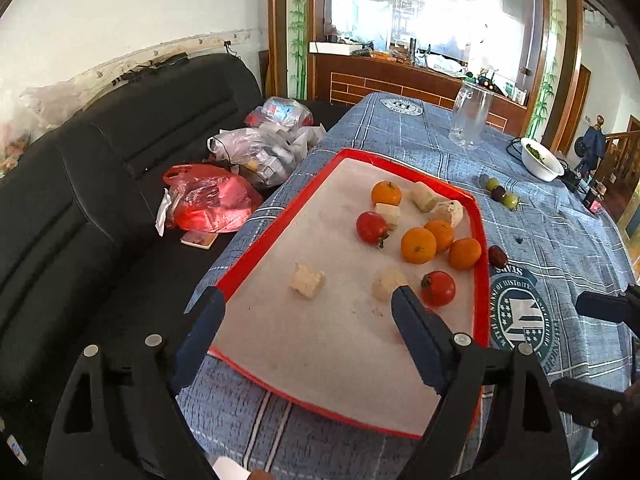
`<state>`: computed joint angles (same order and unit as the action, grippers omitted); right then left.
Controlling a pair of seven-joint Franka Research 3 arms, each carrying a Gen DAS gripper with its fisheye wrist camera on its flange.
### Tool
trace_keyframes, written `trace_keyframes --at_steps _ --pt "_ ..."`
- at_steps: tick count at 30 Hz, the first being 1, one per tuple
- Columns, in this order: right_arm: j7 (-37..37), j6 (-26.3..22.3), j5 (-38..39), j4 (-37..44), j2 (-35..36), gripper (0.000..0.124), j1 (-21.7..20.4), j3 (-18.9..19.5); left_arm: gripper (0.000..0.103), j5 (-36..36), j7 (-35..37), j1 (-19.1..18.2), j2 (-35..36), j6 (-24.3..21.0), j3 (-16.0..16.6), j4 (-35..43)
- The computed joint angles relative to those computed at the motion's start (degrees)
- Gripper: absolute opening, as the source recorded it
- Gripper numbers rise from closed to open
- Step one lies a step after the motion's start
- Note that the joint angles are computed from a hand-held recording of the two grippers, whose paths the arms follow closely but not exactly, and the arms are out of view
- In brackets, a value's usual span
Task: Organize fruits
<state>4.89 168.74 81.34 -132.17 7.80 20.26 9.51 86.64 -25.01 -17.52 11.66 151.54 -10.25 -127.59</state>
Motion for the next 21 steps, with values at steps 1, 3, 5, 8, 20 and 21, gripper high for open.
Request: trace_keyframes --at_steps 1,3,5,8,20,21 --pt "-0.7 -0.1 1.2 -0.4 -0.4 0.097 -0.2 0.0 0.086 0.3 -0.3 -0.1 -0.2 0.0 -0.1 -0.2" --pt "-1.9 -1.0 3.4 -0.9 -1.2 0.100 -0.4 -0.2 0.086 1.3 -1.7 -0.1 -0.7 1.1 -0.2 -0.7" --pt "-1.8 -1.7 4.0 -1.6 -2.0 0.101 -0.4 -0.6 0.086 2.8 -3.9 0.4 -1.1 3.3 -0.1 -1.2" --pt "-3.2 -2.1 6.1 -2.6 -3.3 0.101 -0.3 -1.1 0.086 3.1 -5.2 0.5 -1.7 3.7 -0.5 -1.8" --pt "-9.2 -2.0 12.4 -5.9 -8.0 0.101 1.2 -2.2 0.086 -1.5 -0.8 -2.6 -4.5 -5.1 -3.0 -3.5" --pt "-9.7 -1.7 13.0 -6.1 -8.3 0.101 1.3 -2.3 0.086 -1.6 -0.5 -2.9 -4.8 -6.0 -3.3 -3.6"
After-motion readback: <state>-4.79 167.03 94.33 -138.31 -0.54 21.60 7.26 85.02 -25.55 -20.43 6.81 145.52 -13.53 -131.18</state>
